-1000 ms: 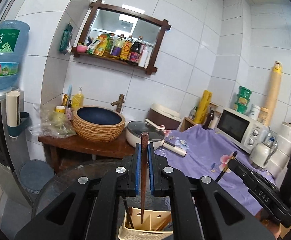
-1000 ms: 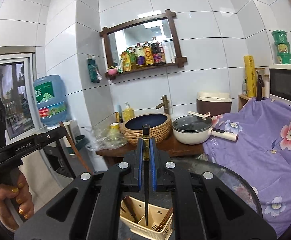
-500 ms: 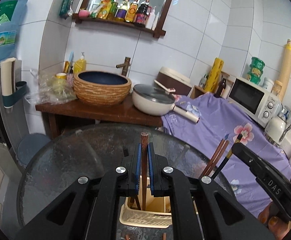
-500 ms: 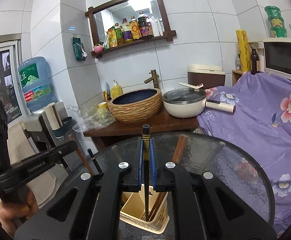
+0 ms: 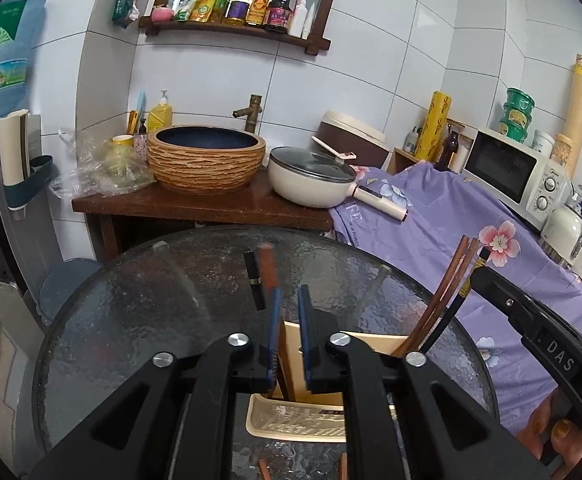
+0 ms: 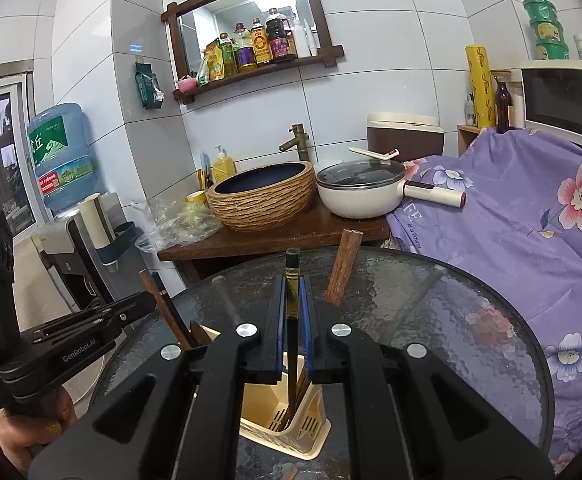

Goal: Organize utensils
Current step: 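Lower both chopsticks into the holder and open both tools, then move both tools back down to the remaining chopsticks and spoons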

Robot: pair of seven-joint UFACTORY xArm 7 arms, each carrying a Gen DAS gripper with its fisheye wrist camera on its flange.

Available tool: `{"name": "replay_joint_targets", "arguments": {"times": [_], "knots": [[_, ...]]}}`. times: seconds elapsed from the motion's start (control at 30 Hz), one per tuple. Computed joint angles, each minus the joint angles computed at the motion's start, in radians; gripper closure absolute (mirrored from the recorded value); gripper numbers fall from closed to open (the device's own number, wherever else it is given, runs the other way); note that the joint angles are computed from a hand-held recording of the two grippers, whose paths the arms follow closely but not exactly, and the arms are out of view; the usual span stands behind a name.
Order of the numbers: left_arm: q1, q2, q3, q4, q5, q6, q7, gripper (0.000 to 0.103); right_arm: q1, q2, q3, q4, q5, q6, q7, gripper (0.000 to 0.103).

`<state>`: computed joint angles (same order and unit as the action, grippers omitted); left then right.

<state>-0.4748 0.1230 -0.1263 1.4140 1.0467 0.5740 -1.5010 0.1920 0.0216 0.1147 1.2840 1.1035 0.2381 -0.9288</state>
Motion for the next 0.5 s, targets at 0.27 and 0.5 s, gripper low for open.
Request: {"name": "replay_joint_targets", "arguments": {"times": [0.27, 0.5], "knots": [[-0.011, -0.091, -0.043, -0.110, 0.144, 0.073, -0.107, 0.034, 0.048, -0.122, -0.022, -0.163, 0.076, -0.097, -0.107, 0.049], [0.025, -0.154, -0.092, -0.261, 0.081, 0.072, -0.118, 0.028, 0.065, -0.208, -0.056, -0.376, -0.192, -0.041, 0.103, 0.049]]}}
